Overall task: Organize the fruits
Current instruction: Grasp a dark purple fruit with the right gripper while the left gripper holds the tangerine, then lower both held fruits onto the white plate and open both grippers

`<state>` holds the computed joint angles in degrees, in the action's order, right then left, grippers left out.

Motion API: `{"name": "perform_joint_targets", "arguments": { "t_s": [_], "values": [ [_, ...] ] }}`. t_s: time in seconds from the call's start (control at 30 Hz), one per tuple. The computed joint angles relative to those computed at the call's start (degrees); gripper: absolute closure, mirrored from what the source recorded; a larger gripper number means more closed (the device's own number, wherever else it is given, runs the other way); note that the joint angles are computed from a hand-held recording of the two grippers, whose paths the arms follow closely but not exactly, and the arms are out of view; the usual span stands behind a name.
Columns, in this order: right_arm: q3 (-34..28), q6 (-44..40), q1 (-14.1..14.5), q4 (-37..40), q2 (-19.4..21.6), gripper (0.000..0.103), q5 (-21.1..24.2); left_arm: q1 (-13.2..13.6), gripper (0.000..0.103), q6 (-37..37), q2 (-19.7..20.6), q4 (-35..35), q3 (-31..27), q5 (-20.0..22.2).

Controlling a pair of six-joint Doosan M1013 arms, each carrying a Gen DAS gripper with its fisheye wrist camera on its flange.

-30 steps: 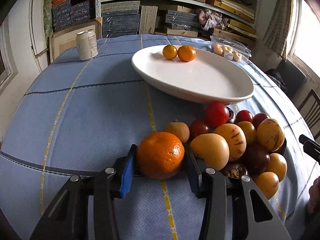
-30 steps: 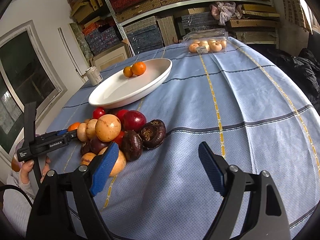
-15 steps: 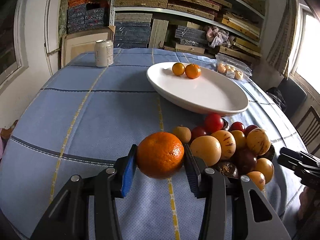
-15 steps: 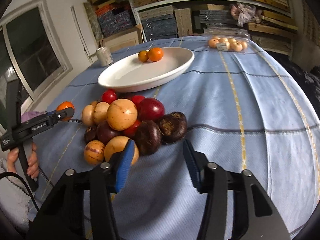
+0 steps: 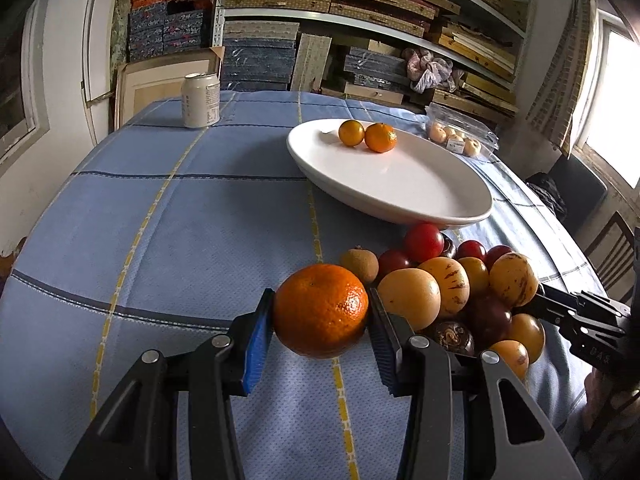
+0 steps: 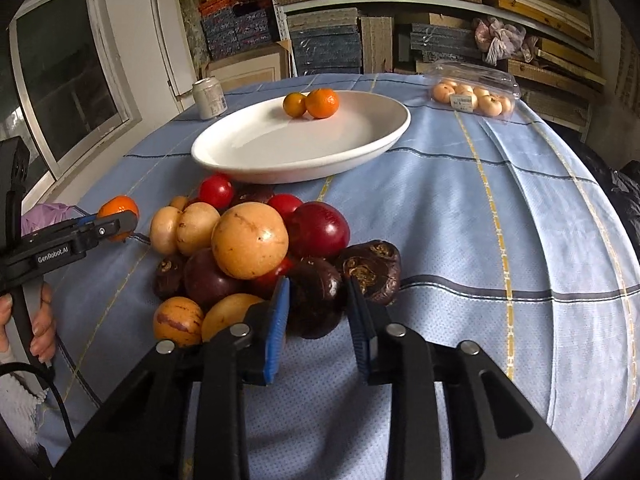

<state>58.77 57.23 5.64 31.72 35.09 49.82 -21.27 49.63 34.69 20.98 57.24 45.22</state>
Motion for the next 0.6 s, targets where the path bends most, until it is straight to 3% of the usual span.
{"name": "perform_joint_targets", "arguments": {
  "t_s": [0.13, 0.2, 0.3, 0.5, 0.53, 0.6],
  "values": [
    [0.58, -0.71, 0.08, -0.11, -0.26, 0.075, -0.68, -0.33, 0.058, 0.10, 0.51, 0.96, -0.99, 1.08],
    [0.92, -1.19, -0.12, 0.70, -0.46, 0.081, -0.71, -0.69, 0.058, -0.54, 0.74, 2.70, -1.73, 1.78],
    [0.96, -2.84, -1.13, 5.07, -0.31, 0.082, 0.58, -1.07, 0.058, -1.05, 1.16, 4.17, -3.27, 2.75],
    [1.47, -4.04, -1.53, 6.78, -0.60, 0.081, 0.86, -1.90, 0.058, 0.45, 2.93, 4.69, -7.96, 4.68],
    [0.53, -3.88, -1.48, 6.27, -0.03, 0.081, 2.49, -2.12, 0.058, 1.39, 3.59, 4.75, -9.40, 5.42],
    [-0.06, -2.65, -1.24, 5.45, 0.33, 0.075, 3.14, -2.41, 0.058, 2.37, 4.46, 5.04, -11.26, 6.36]
  ]
}}
